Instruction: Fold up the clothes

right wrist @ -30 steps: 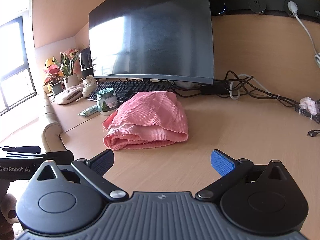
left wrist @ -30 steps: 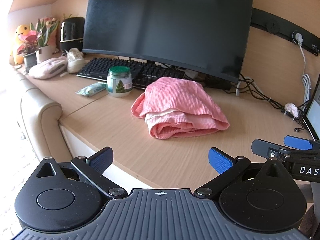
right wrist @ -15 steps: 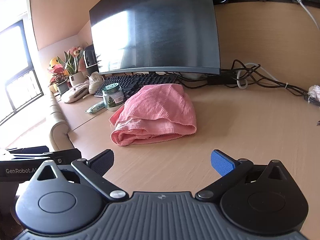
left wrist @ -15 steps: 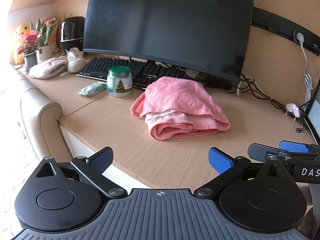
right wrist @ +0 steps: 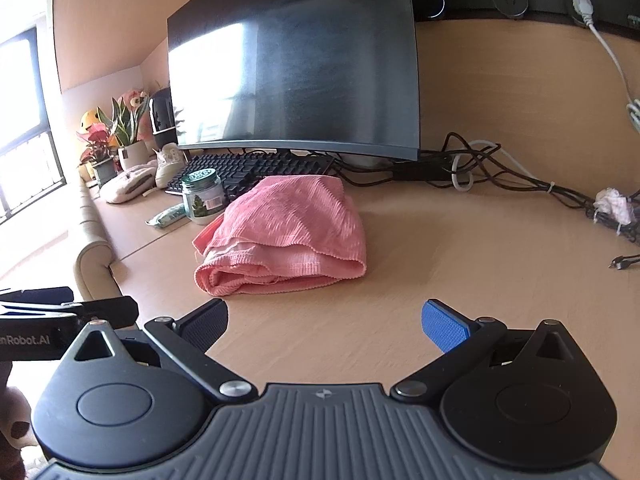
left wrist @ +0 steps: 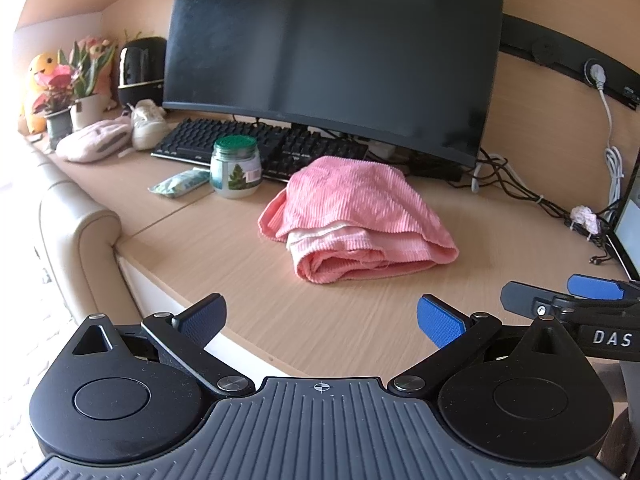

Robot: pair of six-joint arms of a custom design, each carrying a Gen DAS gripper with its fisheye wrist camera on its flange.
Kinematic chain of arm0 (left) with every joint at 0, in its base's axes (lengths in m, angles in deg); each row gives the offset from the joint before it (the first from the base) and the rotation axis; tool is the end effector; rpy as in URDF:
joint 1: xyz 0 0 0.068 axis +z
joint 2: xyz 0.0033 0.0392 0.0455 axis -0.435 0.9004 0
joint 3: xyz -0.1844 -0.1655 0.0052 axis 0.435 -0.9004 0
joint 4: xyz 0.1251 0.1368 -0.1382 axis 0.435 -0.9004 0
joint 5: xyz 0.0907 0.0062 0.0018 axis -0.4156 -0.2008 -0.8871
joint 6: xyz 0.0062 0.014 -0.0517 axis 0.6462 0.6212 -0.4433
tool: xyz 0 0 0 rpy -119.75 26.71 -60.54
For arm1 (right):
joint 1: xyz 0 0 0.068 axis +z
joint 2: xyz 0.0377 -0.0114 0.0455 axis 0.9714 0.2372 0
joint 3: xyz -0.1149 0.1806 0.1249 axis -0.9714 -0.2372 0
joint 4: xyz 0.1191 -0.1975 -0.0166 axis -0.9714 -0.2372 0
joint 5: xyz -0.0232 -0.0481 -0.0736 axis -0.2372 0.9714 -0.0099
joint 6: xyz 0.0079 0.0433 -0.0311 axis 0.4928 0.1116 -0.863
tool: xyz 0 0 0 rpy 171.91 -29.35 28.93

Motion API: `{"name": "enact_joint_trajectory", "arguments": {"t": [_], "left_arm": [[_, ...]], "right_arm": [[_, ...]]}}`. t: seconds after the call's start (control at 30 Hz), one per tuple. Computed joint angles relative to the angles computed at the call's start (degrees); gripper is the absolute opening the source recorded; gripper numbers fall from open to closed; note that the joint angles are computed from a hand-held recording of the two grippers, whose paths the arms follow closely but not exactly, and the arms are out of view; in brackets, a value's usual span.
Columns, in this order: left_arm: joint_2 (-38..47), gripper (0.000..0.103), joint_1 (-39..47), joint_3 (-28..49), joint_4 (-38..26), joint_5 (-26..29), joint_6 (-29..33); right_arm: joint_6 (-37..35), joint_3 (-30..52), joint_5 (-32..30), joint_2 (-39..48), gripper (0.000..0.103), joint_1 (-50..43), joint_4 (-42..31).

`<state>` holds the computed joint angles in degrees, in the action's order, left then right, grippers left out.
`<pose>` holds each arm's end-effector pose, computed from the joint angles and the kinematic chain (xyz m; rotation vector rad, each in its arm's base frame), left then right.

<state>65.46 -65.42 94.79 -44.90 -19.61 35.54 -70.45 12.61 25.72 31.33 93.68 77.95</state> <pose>0.1818 -0.1237 0.2258 -0.1677 2.1514 0.0100 0.1991 0.0654 0.1842 -0.2475 2.0995 0.3363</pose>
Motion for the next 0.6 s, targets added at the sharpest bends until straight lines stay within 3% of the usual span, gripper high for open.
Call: {"name": "enact_joint_trajectory", "arguments": {"t": [0.6], "left_arm": [[1.1, 0.103, -0.3, 1.0, -1.3, 0.0, -0.5]], "right_arm": [[-1.6, 0.6, -0.2, 0.8, 0.103, 0.0, -0.7]]}}
